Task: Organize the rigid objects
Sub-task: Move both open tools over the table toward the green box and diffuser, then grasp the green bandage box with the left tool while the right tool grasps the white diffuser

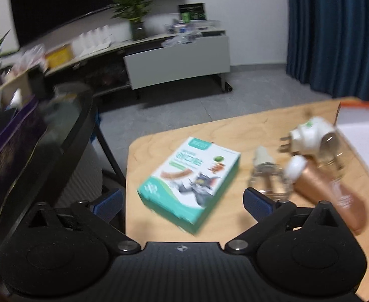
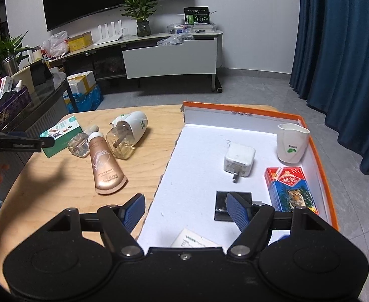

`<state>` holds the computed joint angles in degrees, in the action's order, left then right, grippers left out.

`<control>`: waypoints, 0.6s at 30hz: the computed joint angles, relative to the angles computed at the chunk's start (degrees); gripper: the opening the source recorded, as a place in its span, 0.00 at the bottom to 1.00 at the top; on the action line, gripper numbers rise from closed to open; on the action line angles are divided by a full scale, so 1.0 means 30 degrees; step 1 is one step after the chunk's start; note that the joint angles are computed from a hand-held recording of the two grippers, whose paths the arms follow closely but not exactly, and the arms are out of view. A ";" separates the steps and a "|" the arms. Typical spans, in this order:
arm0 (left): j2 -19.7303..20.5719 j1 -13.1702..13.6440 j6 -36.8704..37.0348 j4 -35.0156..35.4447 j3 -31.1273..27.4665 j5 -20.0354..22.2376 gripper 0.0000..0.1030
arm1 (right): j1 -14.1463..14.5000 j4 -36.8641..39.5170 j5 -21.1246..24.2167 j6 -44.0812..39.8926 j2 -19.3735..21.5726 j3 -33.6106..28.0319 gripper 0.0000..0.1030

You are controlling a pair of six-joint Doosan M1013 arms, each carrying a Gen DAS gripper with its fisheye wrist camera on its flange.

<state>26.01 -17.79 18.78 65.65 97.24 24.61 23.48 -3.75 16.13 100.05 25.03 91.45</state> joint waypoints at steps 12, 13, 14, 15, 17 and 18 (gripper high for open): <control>0.1097 0.1512 0.6587 -0.6347 -0.0815 -0.3628 0.98 | -0.0208 0.8293 0.1781 -0.7447 0.1756 -0.2681 0.82; 0.1101 0.1528 0.6447 -0.6594 -0.0761 -0.3918 0.93 | -0.0147 0.8326 0.1916 -0.7463 0.1977 -0.3037 0.82; 0.1068 0.1453 0.5543 -0.5842 -0.0712 -0.3895 0.89 | -0.0103 0.8563 0.2109 -0.7655 0.2219 -0.3427 0.82; 0.1067 0.1375 0.4064 -0.4402 -0.0671 -0.3910 0.80 | -0.0083 0.9124 0.2322 -0.8075 0.2452 -0.3797 0.82; 0.0976 0.1172 0.2529 -0.3533 -0.0640 -0.3487 0.69 | -0.0006 0.9856 0.2806 -0.8452 0.3025 -0.4691 0.82; 0.0947 0.1073 0.2553 -0.3799 -0.0670 -0.3189 0.69 | 0.0065 0.9765 0.3058 -0.8175 0.3362 -0.5223 0.82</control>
<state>28.86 -14.57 26.44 54.25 95.23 15.04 23.68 25.54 25.31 75.52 35.12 75.78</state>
